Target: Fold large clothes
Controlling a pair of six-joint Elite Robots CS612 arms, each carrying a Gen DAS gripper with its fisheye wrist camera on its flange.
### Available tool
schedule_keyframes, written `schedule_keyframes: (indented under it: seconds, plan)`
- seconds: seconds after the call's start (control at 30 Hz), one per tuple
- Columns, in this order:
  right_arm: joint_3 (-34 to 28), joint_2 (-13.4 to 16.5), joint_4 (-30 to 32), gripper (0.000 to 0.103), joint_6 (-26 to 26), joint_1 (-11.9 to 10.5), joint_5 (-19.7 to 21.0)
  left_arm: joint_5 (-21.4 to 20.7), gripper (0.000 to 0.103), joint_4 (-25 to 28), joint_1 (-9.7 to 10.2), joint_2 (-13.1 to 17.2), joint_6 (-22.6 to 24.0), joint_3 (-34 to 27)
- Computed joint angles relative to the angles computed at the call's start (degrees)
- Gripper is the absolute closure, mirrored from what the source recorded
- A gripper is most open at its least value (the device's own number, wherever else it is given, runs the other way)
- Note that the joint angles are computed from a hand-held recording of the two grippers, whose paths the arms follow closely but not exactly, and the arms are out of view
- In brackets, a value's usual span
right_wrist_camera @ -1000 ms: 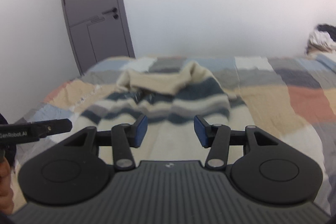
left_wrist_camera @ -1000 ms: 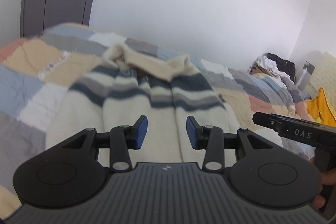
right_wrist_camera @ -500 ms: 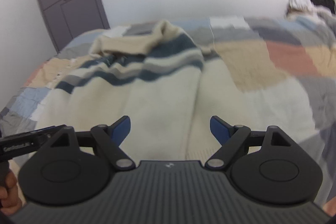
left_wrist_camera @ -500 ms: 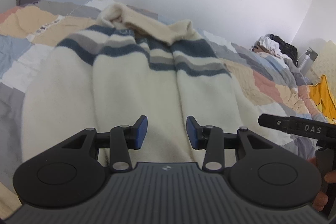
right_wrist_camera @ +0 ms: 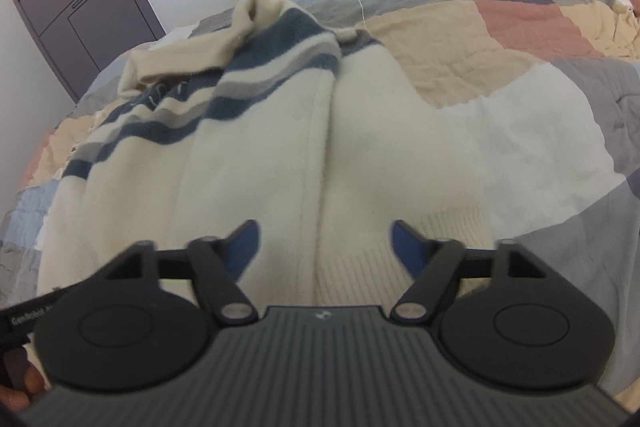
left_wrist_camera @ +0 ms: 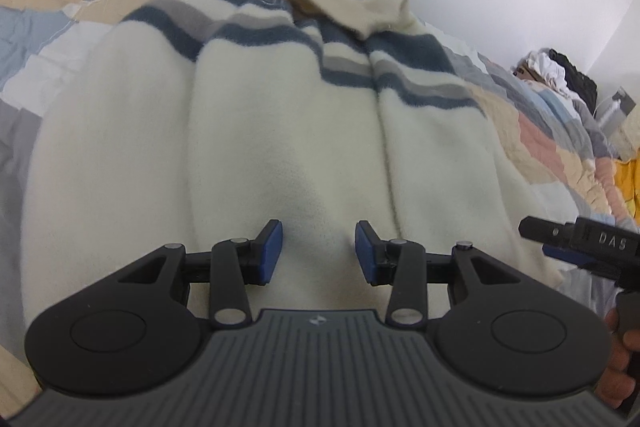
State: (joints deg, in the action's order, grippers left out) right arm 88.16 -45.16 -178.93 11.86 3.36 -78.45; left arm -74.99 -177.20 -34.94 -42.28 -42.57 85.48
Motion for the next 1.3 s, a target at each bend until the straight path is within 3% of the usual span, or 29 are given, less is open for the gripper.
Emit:
schedule_keyframes:
  seconds: [0.17,0.23,0.3,0.5,0.67,0.77,0.83,0.9,1.13,1.3]
  plan:
    - [-0.16,0.04,1.06,0.032,1.20,-0.55,1.75,0.33,0.057,-0.46,-0.12,0.12,-0.51,0.05]
    - [-0.63,0.26,2.47,0.017,2.78,-0.81,3.18,0.35,0.057,-0.67,-0.12,0.16,-0.93,0.05]
    - [-0.64,0.44,2.58,0.017,3.53,-1.00,5.24,0.30,0.057,-0.98,-0.10,0.12,-1.56,0.18]
    - [-0.37,0.72,1.57,0.017,-2.68,-0.47,12.51,0.31,0.057,-2.79,0.04,-0.04,-3.14,0.77]
    - [-0.97,1.05,5.20,0.017,-11.81,1.80,6.24,-0.27,0.057,-4.66,0.30,-0.30,-5.49,1.51]
    - [-1.30,1.11,5.93,0.043,-15.01,2.16,4.30,-0.45,0.057,-5.89,0.36,-0.47,-6.56,1.96]
    - [-1.53,0.82,6.90,0.075,-15.10,1.91,4.55,-0.45,0.057,-6.33,0.38,-0.62,-6.92,2.24]
    - [-1.66,0.22,7.30,0.085,-14.49,1.39,5.59,-0.30,0.057,-6.92,0.39,-0.78,-7.25,2.56]
    - [-3.32,-1.20,-1.51,0.087,-17.97,-0.11,1.89,0.02,0.057,-8.53,0.60,-0.91,-7.93,3.21]
    - [-12.87,1.94,-2.55,0.087,-18.41,-1.43,-6.03,0.43,0.057,-9.50,0.72,-0.76,-8.01,3.07]
